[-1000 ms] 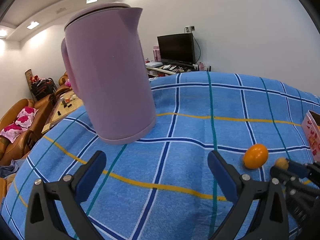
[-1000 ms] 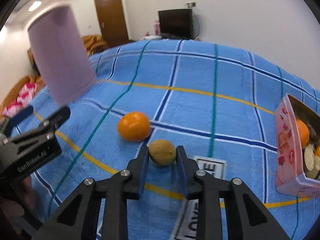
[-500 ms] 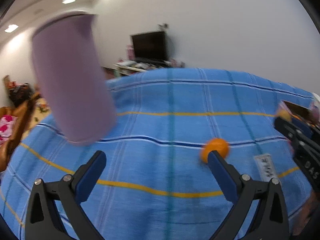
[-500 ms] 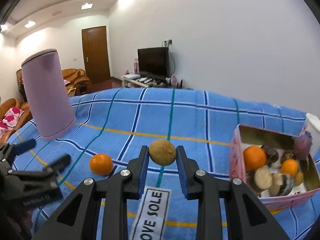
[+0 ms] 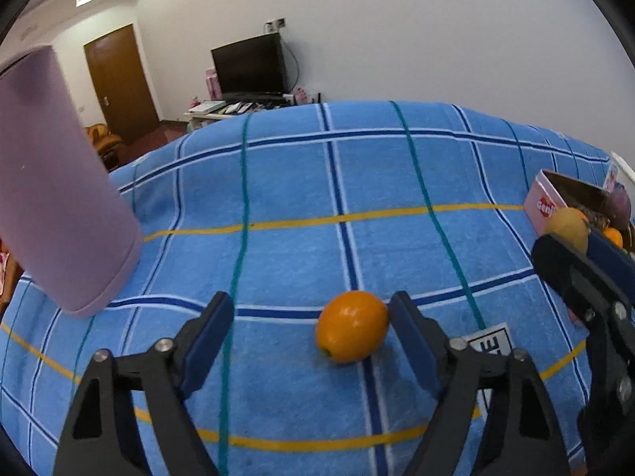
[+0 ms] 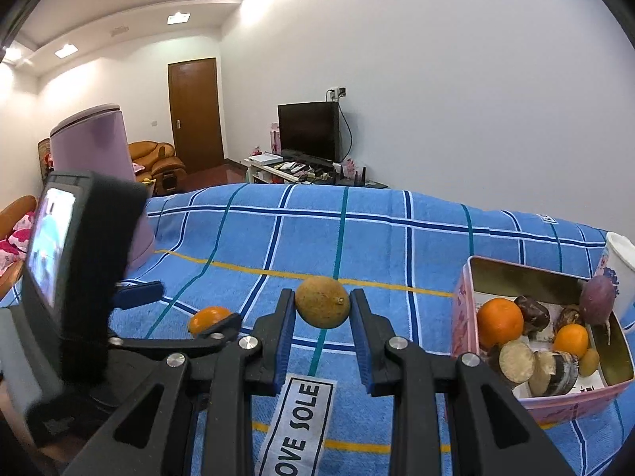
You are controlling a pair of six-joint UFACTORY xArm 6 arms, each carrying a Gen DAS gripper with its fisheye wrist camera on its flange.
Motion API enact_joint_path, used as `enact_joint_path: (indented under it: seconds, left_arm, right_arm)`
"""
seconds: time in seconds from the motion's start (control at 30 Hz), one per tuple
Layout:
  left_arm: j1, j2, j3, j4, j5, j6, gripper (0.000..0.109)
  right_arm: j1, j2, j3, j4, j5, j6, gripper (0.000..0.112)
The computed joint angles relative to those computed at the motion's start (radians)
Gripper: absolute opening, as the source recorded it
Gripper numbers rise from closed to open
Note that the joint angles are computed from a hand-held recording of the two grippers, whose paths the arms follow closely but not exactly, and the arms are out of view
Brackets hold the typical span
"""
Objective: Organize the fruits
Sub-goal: 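Grasp the brown round fruit with the right tool while the left tool grasps the orange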
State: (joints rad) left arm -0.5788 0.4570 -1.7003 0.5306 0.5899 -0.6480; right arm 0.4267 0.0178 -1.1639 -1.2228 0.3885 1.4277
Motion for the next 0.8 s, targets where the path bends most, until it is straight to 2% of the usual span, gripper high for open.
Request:
enact_joint_path:
  seconds: [0.1, 0.17, 0.23, 0.3, 0.6, 0.8]
  left_arm:
    - [0.004, 0.024, -0.027, -0.132, 0.008, 0.107, 0.059]
    - [0.012, 0.025, -0.026, -0.182, 0.004, 0.129, 0.056]
    - [0.022, 0.019, -0.012, -0.253, -0.015, 0.166, 0.042]
    - [0.028, 0.013, 0.0, -0.306, -0.035, 0.198, 0.037]
    - [0.029, -0.047, 0.084, -0.207, -0.115, 0.124, 0.036]
    - [0.041, -0.092, 0.148, -0.009, -0.194, -0.071, 0.036]
  right_arm:
    - [0.002, 0.009, -0.005, 0.011, 0.001, -0.012, 0.03]
    - [0.003, 0.016, -0.009, 0.03, -0.001, -0.03, 0.03]
    - [0.006, 0.019, -0.013, 0.032, 0.001, -0.034, 0.03]
    - [0.01, 0.018, -0.012, 0.014, 0.009, -0.019, 0.03]
    - [0.012, 0.014, -0.009, -0.021, 0.013, 0.015, 0.03]
    - [0.01, 0.007, -0.001, -0.07, -0.008, 0.052, 0.03]
